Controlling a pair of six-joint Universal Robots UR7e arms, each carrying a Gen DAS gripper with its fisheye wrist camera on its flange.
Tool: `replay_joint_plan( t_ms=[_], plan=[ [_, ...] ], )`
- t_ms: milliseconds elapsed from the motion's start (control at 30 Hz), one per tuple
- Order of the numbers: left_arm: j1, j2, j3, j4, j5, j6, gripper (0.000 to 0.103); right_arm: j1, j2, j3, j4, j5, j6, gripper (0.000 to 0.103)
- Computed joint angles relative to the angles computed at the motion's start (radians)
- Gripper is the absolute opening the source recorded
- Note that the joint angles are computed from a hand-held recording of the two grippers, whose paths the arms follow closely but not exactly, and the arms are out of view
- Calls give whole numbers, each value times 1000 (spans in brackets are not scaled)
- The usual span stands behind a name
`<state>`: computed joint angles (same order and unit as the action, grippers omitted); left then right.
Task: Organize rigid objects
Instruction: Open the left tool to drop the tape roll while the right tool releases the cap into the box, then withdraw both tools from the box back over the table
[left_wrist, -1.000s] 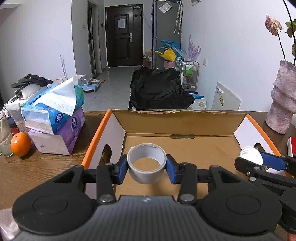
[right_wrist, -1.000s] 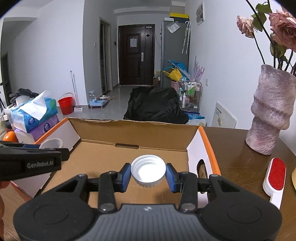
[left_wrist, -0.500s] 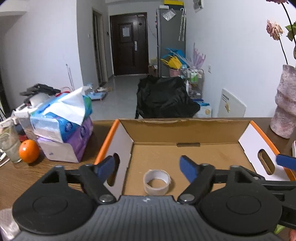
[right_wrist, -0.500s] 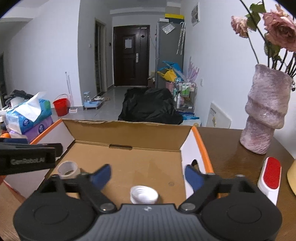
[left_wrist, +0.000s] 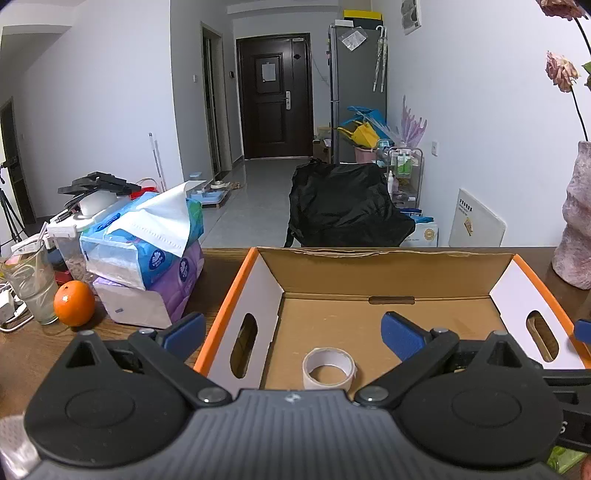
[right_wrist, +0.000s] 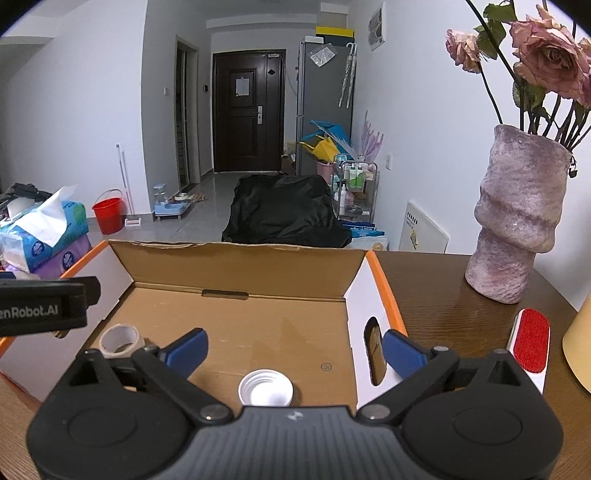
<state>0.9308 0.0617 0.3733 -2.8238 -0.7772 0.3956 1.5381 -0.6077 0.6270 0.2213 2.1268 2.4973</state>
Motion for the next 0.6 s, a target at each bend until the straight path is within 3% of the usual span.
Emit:
replay_joint_plan(
  t_ms=[367, 600],
  plan=[
    [0, -6, 10, -7, 0, -2, 103, 3, -11, 18, -12, -1, -4, 102],
    [-12, -59, 116, -78, -1, 3, 103, 8, -38, 61, -35, -15, 3, 103]
  ],
)
